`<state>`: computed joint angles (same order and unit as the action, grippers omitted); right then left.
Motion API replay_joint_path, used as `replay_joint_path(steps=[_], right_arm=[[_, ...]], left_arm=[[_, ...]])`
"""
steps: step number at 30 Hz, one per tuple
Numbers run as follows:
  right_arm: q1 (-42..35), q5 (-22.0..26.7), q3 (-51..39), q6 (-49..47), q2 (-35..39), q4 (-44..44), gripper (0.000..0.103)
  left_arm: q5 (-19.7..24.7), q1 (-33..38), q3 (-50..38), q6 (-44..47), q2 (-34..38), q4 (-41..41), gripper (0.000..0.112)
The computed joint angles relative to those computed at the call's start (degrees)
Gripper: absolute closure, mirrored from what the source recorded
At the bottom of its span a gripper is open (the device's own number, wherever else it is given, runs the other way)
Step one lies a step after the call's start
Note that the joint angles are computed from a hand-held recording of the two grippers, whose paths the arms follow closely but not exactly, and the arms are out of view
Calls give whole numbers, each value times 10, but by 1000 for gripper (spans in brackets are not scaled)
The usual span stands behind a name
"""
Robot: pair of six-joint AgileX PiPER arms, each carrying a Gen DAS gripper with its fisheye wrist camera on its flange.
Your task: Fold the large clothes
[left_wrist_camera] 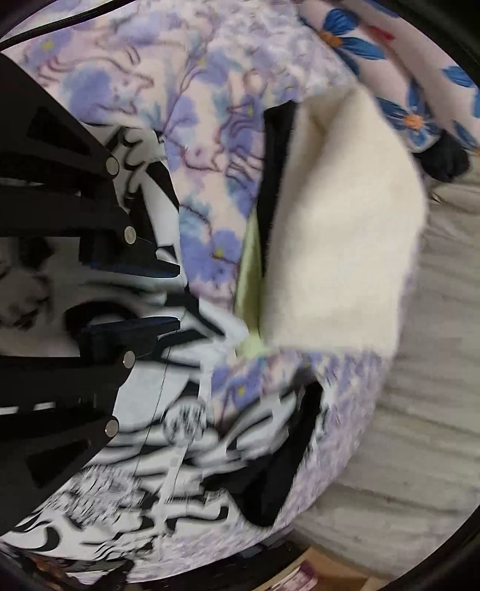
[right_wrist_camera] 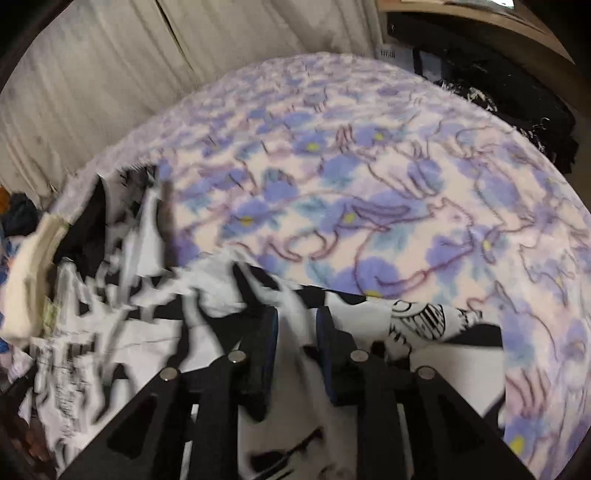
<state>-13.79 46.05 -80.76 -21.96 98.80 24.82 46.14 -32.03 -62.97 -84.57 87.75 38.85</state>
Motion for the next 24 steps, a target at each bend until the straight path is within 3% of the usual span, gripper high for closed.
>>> replay_joint_path(steps=[3,5,9,13,16,20,21,22,24], right_arm=[[37,-34,67,-25,-69,1,58],[58,-1,96,-86,-101,59,58],[145,-25,153,-96,-154,47,58],[195,-40,163,-73,-125,0,58],[160,-59,157,-82,-95,-14,62],[63,-110,129,-41,-59,-89,62],[24,-102,107,-56,-39,-82,63],[-6,-70,78,-77,-18,-52,83],[-70,15,18,-116,23,20,103]], left_arm=[[49,-74,-20,-21,-12,40,92],[67,-120,-47,-18,-2,35,92],[57,-163,-84,-1,30,7,92],[67,-166,-122,34,101,-23,92],[58,-134,-116,64,119,-58,98],[54,-87,-80,74,84,-69,107],[55,-76,-71,74,75,-67,109],[59,-68,-63,69,67,-63,110],[55,-46,-43,71,52,-68,110]])
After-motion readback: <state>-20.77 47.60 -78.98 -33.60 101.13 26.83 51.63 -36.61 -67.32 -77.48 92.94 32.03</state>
